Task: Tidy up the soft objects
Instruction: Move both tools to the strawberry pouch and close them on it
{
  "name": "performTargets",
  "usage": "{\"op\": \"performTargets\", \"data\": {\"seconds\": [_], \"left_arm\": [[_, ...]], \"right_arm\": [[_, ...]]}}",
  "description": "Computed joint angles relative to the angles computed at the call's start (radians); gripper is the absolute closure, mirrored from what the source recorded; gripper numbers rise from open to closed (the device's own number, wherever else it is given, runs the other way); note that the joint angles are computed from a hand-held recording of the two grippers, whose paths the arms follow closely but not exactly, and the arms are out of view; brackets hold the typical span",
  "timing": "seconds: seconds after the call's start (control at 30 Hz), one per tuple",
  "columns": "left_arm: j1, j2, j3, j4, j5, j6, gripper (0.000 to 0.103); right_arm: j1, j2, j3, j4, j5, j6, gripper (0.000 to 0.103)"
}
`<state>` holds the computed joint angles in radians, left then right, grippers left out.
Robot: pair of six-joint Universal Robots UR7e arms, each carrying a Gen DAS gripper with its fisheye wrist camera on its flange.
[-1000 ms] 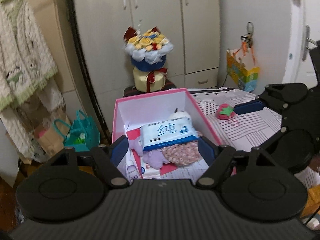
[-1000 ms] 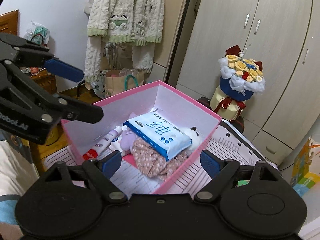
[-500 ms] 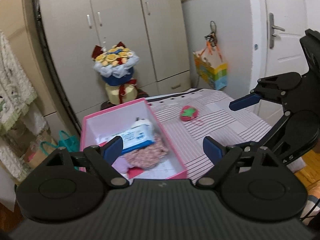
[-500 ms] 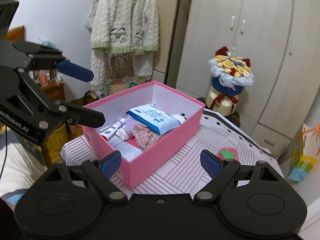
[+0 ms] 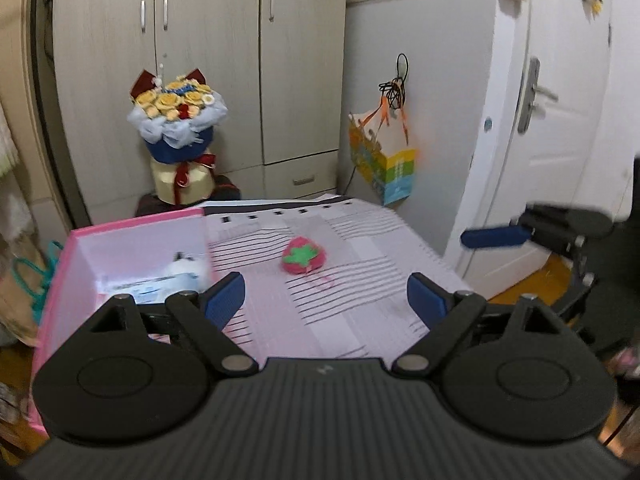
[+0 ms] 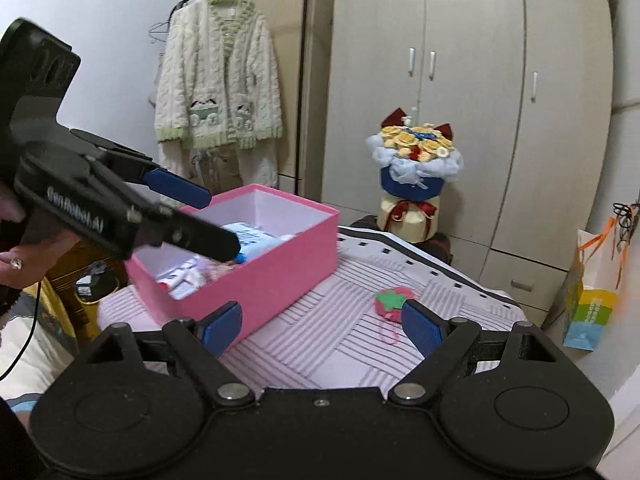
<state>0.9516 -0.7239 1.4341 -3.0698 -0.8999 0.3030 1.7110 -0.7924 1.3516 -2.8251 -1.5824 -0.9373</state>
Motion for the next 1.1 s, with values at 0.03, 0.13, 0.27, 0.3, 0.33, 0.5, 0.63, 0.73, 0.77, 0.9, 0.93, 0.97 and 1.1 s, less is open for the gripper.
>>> {"op": "performTargets", "data": {"seconds": [0.03,0.13,0.27,0.3,0.33,0.5,0.63,0.73,0.77,0.9,0.93,0.97,1.1], "left_arm": [[0.005,0.020,-0.027,0.002,-0.005,-0.019,0.015],[0.026,0.096,-0.116,-0.009,-0.019,-0.091,0.015],[0.057,0.191,-0.247,0.024,-0.041,-0.167,0.015],[0.064,0.211,-0.277,0.036,-0.040,-0.182,0.016],[0.070,0.234,-0.310,0.044,-0.037,-0.195,0.016],[0.116,0.329,-0.468,0.131,-0.070,-0.285,0.017],[0.143,0.423,-0.625,0.200,-0.061,-0.376,0.019],[0.159,0.499,-0.763,0.281,-0.058,-0.451,0.022],[0.162,0.514,-0.792,0.303,-0.056,-0.466,0.026],[0.167,0.578,-0.904,0.342,-0.019,-0.481,0.033],[0.167,0.597,-0.938,0.357,-0.004,-0.479,0.035],[0.169,0.609,-0.966,0.386,-0.001,-0.482,0.039],[0.174,0.648,-1.045,0.420,0.014,-0.481,0.041]], "right_arm": [[-0.006,0.006,-0.009,-0.001,0.004,0.002,0.013],[-0.024,0.045,-0.051,-0.024,0.030,-0.008,0.013],[-0.044,0.096,-0.099,-0.057,0.079,-0.055,0.013],[-0.049,0.114,-0.119,-0.060,0.087,-0.058,0.013],[-0.053,0.130,-0.140,-0.059,0.093,-0.061,0.013],[-0.072,0.230,-0.303,0.048,0.097,-0.086,0.013],[-0.082,0.319,-0.472,0.187,0.077,-0.069,0.013],[-0.101,0.368,-0.552,0.238,0.146,-0.074,0.013],[-0.104,0.384,-0.576,0.245,0.156,-0.076,0.013],[-0.105,0.471,-0.726,0.337,0.143,-0.064,0.013],[-0.103,0.492,-0.763,0.361,0.132,-0.064,0.013],[-0.101,0.519,-0.806,0.380,0.112,-0.074,0.013],[-0.097,0.625,-0.986,0.483,0.042,-0.110,0.013]]}}
